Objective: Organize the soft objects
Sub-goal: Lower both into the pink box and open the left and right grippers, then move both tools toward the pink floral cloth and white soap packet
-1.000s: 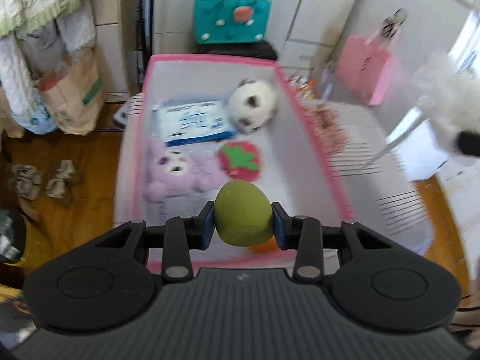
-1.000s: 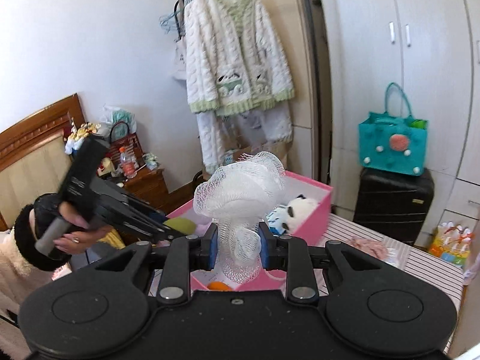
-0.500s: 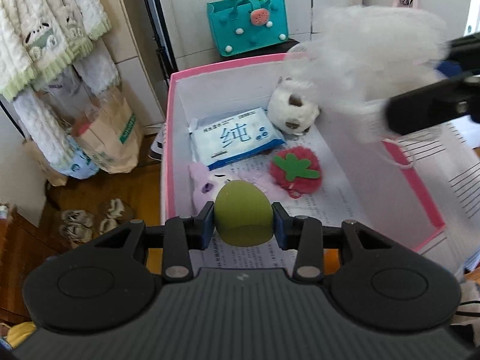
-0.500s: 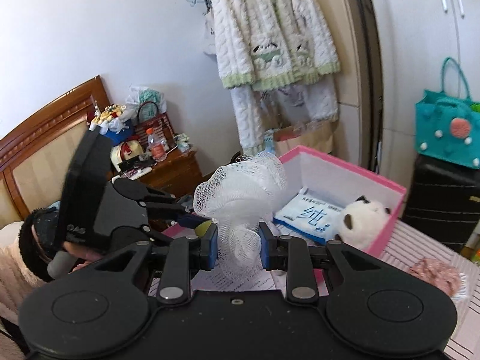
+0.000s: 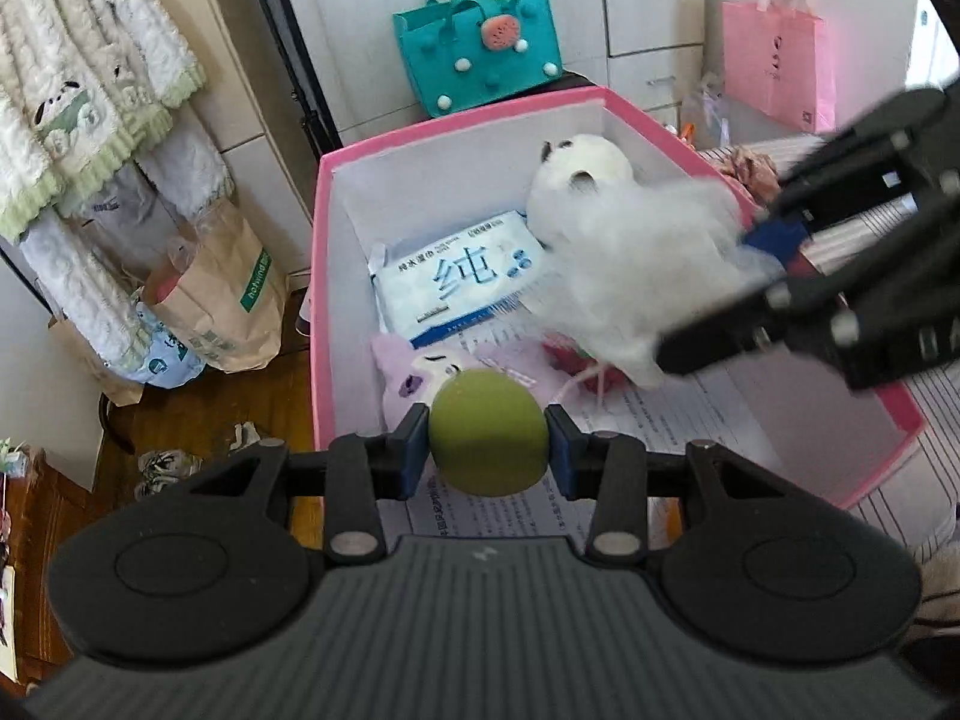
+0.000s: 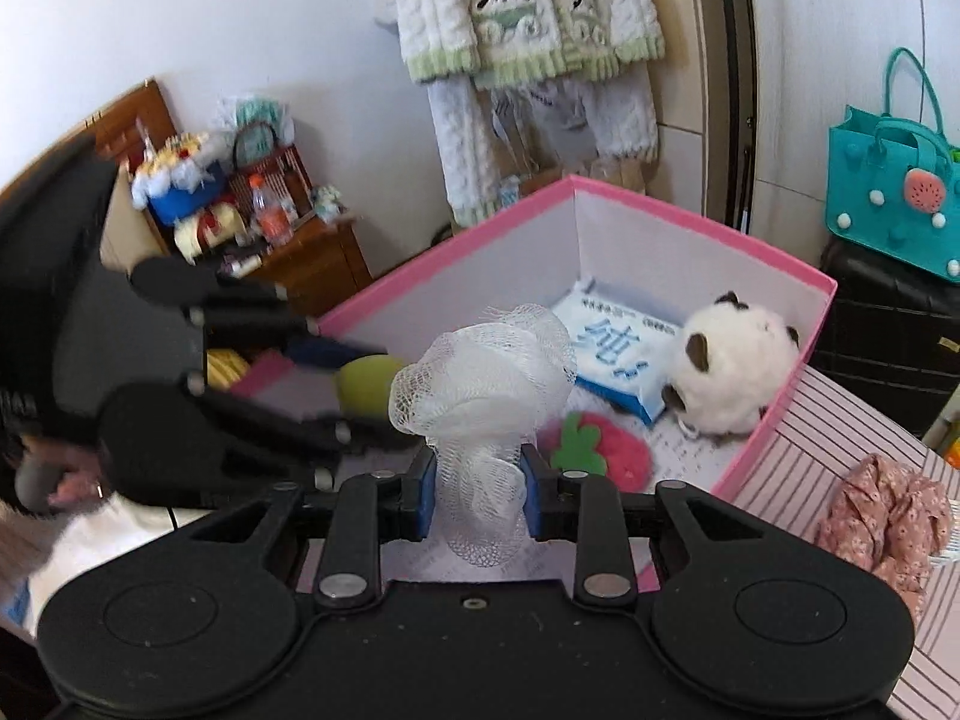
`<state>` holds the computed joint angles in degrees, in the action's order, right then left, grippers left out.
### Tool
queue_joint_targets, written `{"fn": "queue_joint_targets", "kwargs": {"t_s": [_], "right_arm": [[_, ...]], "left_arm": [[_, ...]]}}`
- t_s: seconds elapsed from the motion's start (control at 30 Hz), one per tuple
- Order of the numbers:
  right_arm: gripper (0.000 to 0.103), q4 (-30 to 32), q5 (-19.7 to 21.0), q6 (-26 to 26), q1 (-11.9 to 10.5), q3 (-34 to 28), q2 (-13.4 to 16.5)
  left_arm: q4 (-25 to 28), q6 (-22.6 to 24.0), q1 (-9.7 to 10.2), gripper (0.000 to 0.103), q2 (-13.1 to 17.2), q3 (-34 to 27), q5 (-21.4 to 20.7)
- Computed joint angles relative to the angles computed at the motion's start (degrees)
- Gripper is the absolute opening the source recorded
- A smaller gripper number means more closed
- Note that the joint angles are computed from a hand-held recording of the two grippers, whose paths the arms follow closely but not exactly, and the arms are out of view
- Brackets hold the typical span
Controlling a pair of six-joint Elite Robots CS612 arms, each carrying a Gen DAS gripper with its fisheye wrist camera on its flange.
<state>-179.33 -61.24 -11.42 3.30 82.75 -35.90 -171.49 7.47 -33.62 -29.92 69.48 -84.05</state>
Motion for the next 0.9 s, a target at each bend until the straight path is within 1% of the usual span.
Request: {"fn": "queue_joint_targets", "kwargs": {"t_s": [0.07,0.1,0.17,0.27,0.43,0.53,0.67,0.77,0.9], "right_arm": [[0.04,-0.1,-1.1,-0.5,0.1,0.5,-0.3],[0.042,-0.1,-1.1,-0.7,0.1,0.7,-0.4],[0.045,-0.3,-1.1,-0.6,0.0,1.3,-0.8],[0.047,-1.7,-0.7,0.3,-0.4,2.2,-1.3],[0.051,-7.1,-1.2,2.3,-1.0,5.2,-2.7],[0.053,-10.8,-2.0,3.2,-1.5,8.0,-4.1],[0.055,-14.2,-3.3,3.8,-2.3,12.0,-6.3],[0.055,-15.4,-4.3,3.5,-2.9,14.8,-7.9],[0.057,-16.8,-6.3,2.4,-3.7,18.2,-9.9]], "left_arm": [[-0.7,-0.4,-0.05,0.055,-0.1,0.1,0.5],[-1.4,-0.6,-0.04,0.057,-0.2,0.3,0.6],[-2.5,-1.1,-0.06,0.059,-0.5,1.0,0.6],[-2.8,-2.3,0.09,0.063,-1.1,1.7,0.0],[-1.4,-5.6,0.52,0.065,-2.3,2.6,-2.4],[-1.3,-6.6,0.66,0.068,-3.6,4.1,-4.5],[-1.8,-6.1,0.54,0.07,-5.7,6.4,-7.0],[-1.6,-5.7,0.36,0.071,-7.1,7.8,-8.5],[-0.9,-5.1,0.23,0.071,-8.9,9.2,-11.5]]}}
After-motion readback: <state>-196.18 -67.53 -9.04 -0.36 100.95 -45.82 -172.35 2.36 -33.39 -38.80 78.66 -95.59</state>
